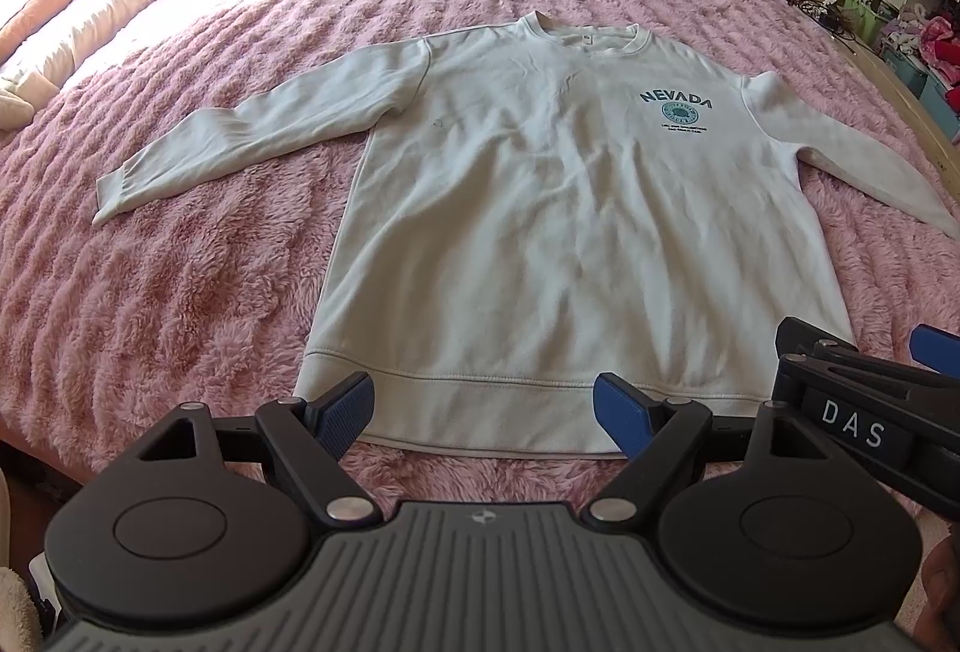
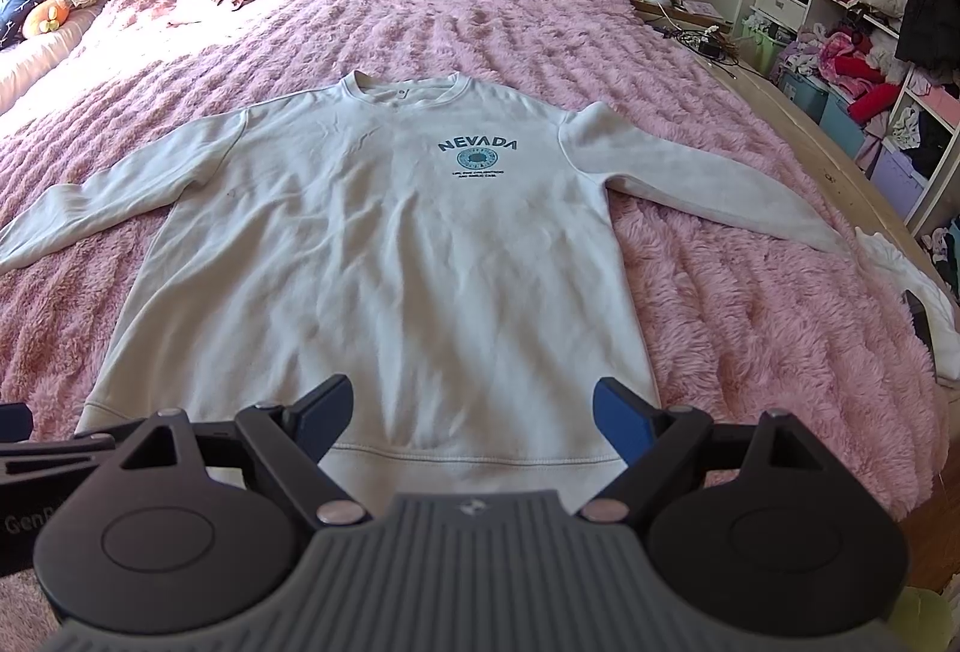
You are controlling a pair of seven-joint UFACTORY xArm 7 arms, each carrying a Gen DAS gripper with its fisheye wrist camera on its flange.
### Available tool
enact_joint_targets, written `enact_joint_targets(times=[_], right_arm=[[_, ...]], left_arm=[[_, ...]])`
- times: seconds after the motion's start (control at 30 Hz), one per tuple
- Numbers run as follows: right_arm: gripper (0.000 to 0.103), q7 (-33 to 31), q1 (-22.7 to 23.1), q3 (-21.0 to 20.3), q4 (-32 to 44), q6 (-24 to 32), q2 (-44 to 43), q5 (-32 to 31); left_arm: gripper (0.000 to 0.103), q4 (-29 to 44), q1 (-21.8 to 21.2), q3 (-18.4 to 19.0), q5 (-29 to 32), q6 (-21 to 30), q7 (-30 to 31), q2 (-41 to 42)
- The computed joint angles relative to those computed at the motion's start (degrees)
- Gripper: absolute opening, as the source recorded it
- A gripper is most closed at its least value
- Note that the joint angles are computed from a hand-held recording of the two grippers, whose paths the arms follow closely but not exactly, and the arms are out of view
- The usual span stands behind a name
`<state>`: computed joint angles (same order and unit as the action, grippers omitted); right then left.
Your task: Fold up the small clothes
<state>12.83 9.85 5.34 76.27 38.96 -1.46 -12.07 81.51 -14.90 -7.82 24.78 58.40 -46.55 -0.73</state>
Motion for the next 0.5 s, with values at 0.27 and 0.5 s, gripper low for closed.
enact_joint_targets(times=[0.27,0.5], right_arm=[[0.083,0.1,0.0,0.0,0.3,0.3,0.2,-0.1],[0.083,0.4,0.2,-0.1,1.3,1.0,1.2,-0.7]], left_arm=[[0.097,0.0,0.2,0.2,-0.7,0.2,0.6,0.0],[0.097,1.2,0.1,0.3,-1.3,0.6,1.5,1.2]])
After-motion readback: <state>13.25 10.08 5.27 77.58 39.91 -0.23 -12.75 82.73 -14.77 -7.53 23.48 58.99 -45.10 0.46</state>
